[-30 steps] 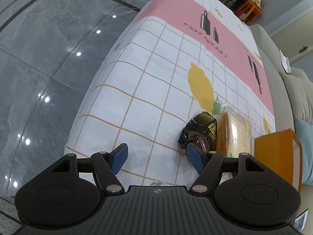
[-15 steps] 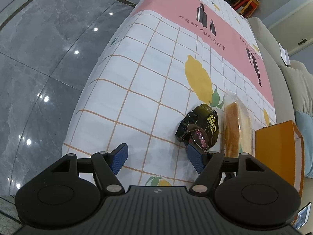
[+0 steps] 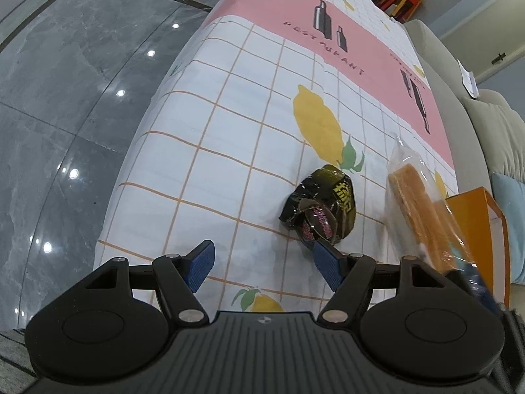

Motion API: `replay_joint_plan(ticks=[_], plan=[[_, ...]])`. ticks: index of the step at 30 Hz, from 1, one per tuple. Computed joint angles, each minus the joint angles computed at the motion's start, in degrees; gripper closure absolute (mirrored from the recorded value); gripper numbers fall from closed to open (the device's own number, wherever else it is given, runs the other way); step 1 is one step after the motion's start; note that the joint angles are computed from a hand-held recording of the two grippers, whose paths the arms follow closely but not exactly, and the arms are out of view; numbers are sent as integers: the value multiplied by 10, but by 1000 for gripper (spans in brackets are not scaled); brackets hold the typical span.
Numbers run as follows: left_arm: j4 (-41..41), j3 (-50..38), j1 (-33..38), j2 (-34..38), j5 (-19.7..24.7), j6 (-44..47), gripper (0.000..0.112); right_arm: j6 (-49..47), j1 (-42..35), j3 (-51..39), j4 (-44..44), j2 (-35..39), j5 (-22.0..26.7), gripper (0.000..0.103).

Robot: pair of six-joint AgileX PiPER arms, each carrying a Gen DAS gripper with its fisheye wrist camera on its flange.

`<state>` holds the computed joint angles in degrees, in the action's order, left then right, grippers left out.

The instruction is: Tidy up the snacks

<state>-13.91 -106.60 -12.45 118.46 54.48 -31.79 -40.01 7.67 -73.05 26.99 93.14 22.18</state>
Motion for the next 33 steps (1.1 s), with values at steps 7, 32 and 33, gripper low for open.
replay_joint_plan(ticks=[7, 32, 33], plan=[[-33, 26, -8, -17, -39, 27, 31, 6, -58, -40, 84, -18, 108, 88], [16, -71, -108, 32, -4, 48, 32, -1, -229, -84, 139, 8, 297, 88], [24, -78, -111, 37, 2, 44, 32, -3, -228, -84, 133, 11, 298, 88]])
